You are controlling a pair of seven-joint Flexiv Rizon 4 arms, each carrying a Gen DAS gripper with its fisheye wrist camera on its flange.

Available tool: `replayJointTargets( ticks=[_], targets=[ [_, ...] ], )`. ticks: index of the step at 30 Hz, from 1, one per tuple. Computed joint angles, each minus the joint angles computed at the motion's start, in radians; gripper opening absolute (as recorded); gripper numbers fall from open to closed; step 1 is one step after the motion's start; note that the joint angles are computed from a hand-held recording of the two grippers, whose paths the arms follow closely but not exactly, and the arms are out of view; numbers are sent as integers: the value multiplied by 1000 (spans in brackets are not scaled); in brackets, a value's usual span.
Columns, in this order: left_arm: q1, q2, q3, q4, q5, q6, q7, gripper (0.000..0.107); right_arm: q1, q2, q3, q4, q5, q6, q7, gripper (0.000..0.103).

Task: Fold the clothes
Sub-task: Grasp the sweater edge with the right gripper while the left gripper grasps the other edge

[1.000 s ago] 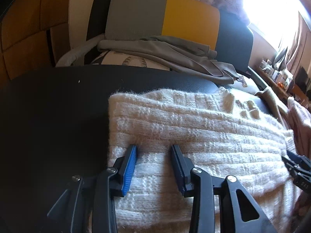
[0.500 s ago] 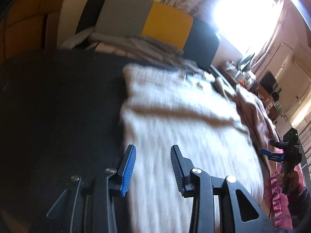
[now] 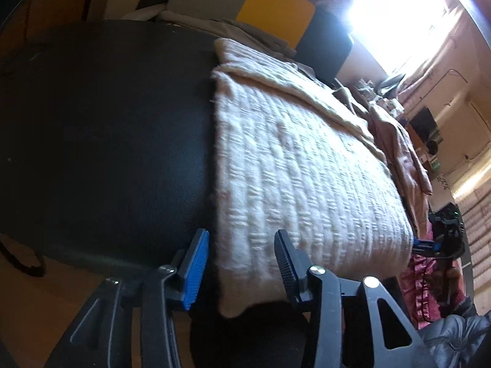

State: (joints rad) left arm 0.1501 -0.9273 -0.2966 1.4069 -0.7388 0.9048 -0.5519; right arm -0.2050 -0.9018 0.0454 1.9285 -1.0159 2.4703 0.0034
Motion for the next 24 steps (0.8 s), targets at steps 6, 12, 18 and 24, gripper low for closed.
replayJointTargets(
  ticks=[6, 12, 18, 24],
  targets=[
    [-9, 11, -9, 24, -1, 32, 15, 55, 17, -28, -13, -55, -48, -2, 4, 90],
    [-30, 41, 2, 81, 26, 79, 45, 54, 33, -22, -25, -68, -86, -25, -22, 97],
    [-57, 42, 42, 63, 96, 71, -4, 11, 44, 5, -121, -176, -419, -77, 281, 87],
    [-31, 28, 24, 25, 85, -18, -52, 9, 139, 73, -281, -149, -542, -154, 405, 14]
  ],
)
